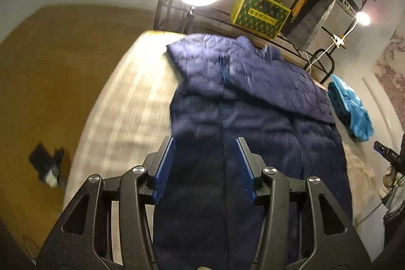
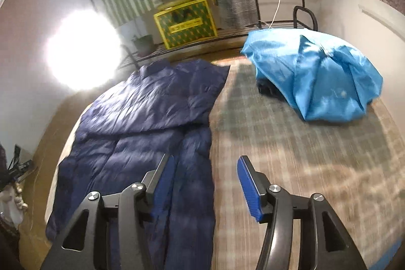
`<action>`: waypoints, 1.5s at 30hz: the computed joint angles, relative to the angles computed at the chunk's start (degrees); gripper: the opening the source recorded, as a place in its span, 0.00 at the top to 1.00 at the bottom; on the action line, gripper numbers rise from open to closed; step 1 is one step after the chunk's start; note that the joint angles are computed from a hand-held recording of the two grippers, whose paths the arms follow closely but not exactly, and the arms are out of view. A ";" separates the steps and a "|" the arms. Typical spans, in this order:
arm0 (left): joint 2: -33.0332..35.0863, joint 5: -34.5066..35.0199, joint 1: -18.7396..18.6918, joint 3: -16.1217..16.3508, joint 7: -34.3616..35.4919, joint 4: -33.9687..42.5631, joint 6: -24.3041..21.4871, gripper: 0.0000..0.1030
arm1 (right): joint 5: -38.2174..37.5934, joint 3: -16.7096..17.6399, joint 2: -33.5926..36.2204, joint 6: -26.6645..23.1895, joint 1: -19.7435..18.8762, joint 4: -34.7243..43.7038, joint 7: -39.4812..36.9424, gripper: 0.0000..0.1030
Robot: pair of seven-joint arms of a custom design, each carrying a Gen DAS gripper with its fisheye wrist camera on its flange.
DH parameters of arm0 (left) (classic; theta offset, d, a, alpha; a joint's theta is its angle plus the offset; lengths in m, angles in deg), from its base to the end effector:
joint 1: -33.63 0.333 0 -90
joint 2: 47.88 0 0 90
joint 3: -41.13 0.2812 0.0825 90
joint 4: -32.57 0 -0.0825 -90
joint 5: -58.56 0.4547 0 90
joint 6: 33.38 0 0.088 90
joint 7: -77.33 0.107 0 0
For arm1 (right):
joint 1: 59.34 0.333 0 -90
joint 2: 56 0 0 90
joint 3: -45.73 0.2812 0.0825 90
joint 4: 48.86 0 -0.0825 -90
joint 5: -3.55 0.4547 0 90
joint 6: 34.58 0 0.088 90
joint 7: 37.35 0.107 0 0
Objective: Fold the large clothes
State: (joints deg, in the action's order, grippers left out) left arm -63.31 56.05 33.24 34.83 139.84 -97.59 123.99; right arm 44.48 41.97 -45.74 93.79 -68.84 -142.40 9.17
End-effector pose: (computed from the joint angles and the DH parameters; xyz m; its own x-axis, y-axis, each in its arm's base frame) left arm 0.5856 -0.0692 0.4907 0.2551 -0.9119 0.3216 -0.6946 -0.4042 -0.5951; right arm 0.7046 -0.1434 0.5129 0.2849 -0.9206 -0.2671 -0.7744 -0.0568 -0.6302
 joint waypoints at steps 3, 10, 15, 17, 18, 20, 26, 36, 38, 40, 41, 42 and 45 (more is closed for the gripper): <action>-7.71 -4.95 -2.28 1.39 1.68 -8.94 -0.04 0.51 | 1.44 -1.40 -6.30 -3.01 -1.22 -7.73 -4.02 0.47; -21.69 -13.14 -7.35 3.70 -0.13 -25.83 0.06 0.50 | 0.75 -6.87 -17.14 -8.35 -1.75 -23.40 -7.03 0.40; -24.57 -14.58 -9.33 3.70 -0.57 -30.80 1.79 0.50 | 0.42 -8.81 -19.66 -10.60 -1.67 -29.20 -7.29 0.40; -24.74 -14.94 -9.83 3.58 -0.90 -32.17 3.22 0.50 | -0.02 -9.04 -20.42 -10.81 -1.47 -31.05 -8.25 0.40; -24.94 -15.81 -10.79 4.31 -0.68 -33.13 4.38 0.50 | 0.12 -9.16 -20.66 -10.80 -1.34 -31.86 -8.83 0.40; -25.33 -18.93 -13.94 6.90 0.22 -35.42 8.43 0.50 | 1.38 -9.67 -20.69 -11.84 -1.16 -32.76 -9.38 0.39; -24.68 -24.02 -20.84 12.17 3.58 -37.07 13.84 0.50 | 6.76 -9.98 -19.08 -14.09 -1.24 -32.74 -9.41 0.32; -22.97 -25.39 -20.70 11.78 3.23 -36.04 13.89 0.81 | 5.33 -8.65 -20.23 -18.43 -0.80 -34.38 -11.51 0.63; -22.61 -25.67 -21.00 12.01 3.63 -35.77 14.17 0.89 | 4.79 -8.95 -18.74 -22.17 -0.63 -32.57 -10.87 0.87; -22.82 -25.04 -20.02 10.40 2.99 -35.74 14.59 0.91 | 4.04 -8.45 -20.31 -20.52 -0.50 -33.53 -11.26 0.94; -23.40 -24.64 -19.55 9.56 2.54 -35.96 15.07 0.92 | 4.07 -8.47 -20.98 -20.07 -0.37 -33.87 -11.67 0.95; -24.01 -24.48 -19.53 9.36 2.15 -36.24 15.62 0.92 | 4.39 -8.61 -21.89 -19.72 -0.25 -34.24 -11.99 0.96; -27.75 -24.80 -21.29 10.86 1.43 -37.86 18.11 0.94 | 6.08 -9.82 -24.03 -20.09 -0.29 -33.67 -11.90 0.97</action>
State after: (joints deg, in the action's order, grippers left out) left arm -91.06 31.25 11.95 45.70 141.27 -135.46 142.10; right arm 50.55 32.15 -69.77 73.69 -69.13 -176.07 -2.72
